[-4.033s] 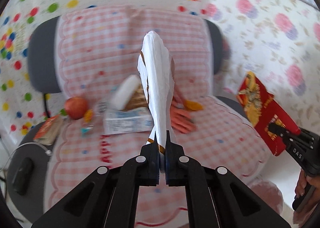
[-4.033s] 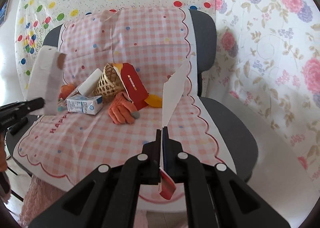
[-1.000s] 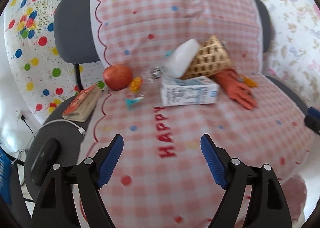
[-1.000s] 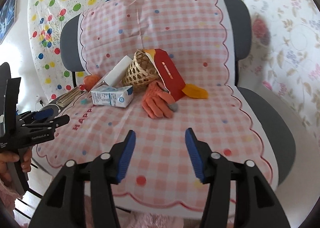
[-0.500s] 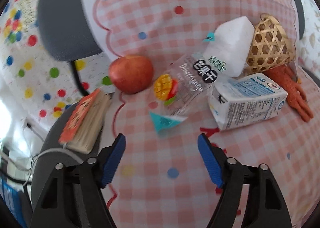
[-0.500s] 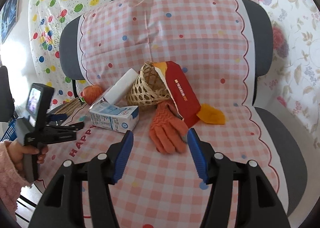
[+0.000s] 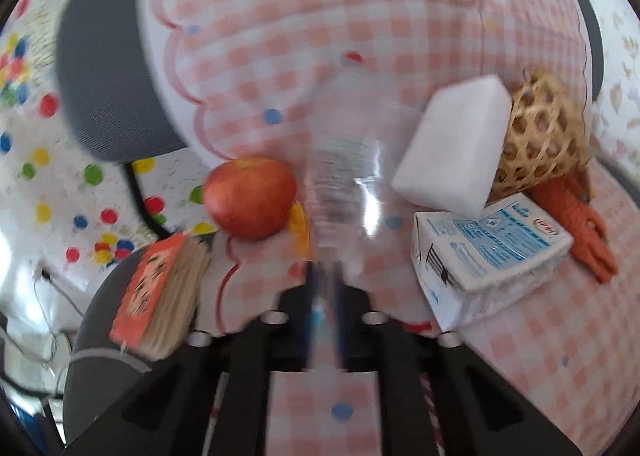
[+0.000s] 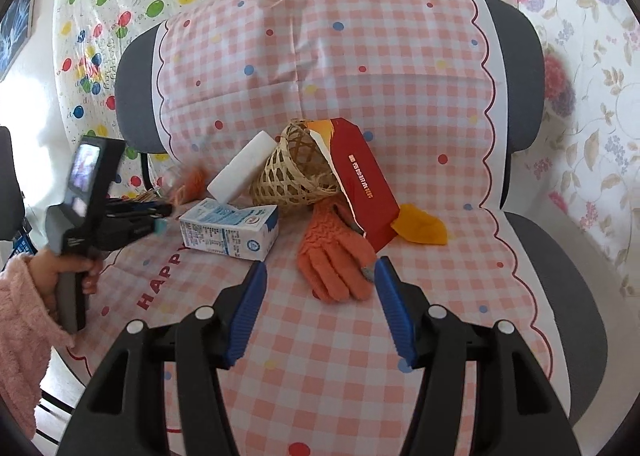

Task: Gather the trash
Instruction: 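Return to the chair and grasp the clear plastic bottle with the left tool, then hold the bottle in the left tool while the right tool grasps the yellow foam net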

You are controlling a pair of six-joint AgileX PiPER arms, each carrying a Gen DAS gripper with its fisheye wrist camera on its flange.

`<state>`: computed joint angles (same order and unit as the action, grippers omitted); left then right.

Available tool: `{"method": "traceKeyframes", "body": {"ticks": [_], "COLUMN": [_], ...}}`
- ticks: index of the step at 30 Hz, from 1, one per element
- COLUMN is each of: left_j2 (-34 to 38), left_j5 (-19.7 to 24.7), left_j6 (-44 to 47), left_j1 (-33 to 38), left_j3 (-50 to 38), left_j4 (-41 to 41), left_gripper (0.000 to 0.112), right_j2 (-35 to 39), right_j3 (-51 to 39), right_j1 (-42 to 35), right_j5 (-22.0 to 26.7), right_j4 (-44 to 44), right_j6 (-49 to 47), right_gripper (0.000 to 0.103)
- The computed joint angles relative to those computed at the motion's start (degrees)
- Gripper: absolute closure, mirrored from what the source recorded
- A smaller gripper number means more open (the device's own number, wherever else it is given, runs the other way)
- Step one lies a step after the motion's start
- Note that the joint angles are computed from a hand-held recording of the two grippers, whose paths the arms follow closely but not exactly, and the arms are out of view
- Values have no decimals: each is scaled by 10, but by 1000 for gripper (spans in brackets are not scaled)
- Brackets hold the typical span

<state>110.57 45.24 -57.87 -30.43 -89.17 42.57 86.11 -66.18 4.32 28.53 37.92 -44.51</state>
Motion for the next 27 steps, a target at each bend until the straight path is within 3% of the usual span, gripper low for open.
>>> {"method": "traceKeyframes", "body": {"ticks": [5, 10, 16, 21, 27], "left_j2": [-129, -191, -198, -184, -154], "left_j5": [-65, -55, -41, -56, -63], "left_j6": [-164, -248, -311, -292, -268], "left_j1": [-29, -93, -140, -132, -111], "left_j3": [162, 226, 225, 202, 173], "left_j4": [81, 113, 138, 127, 112], "left_gripper": [111, 111, 111, 111, 111], "right_j2": [-7, 13, 32, 80, 202], "right_j3": [18, 9, -7, -61, -211], "right_j1": [2, 10, 16, 10, -23], "right_j5": [-2, -4, -23, -31, 35], "right_j4": [-9, -48, -74, -142, -208], "right_j6": [7, 50, 75, 119, 196], "right_gripper": [47, 47, 47, 47, 47]}}
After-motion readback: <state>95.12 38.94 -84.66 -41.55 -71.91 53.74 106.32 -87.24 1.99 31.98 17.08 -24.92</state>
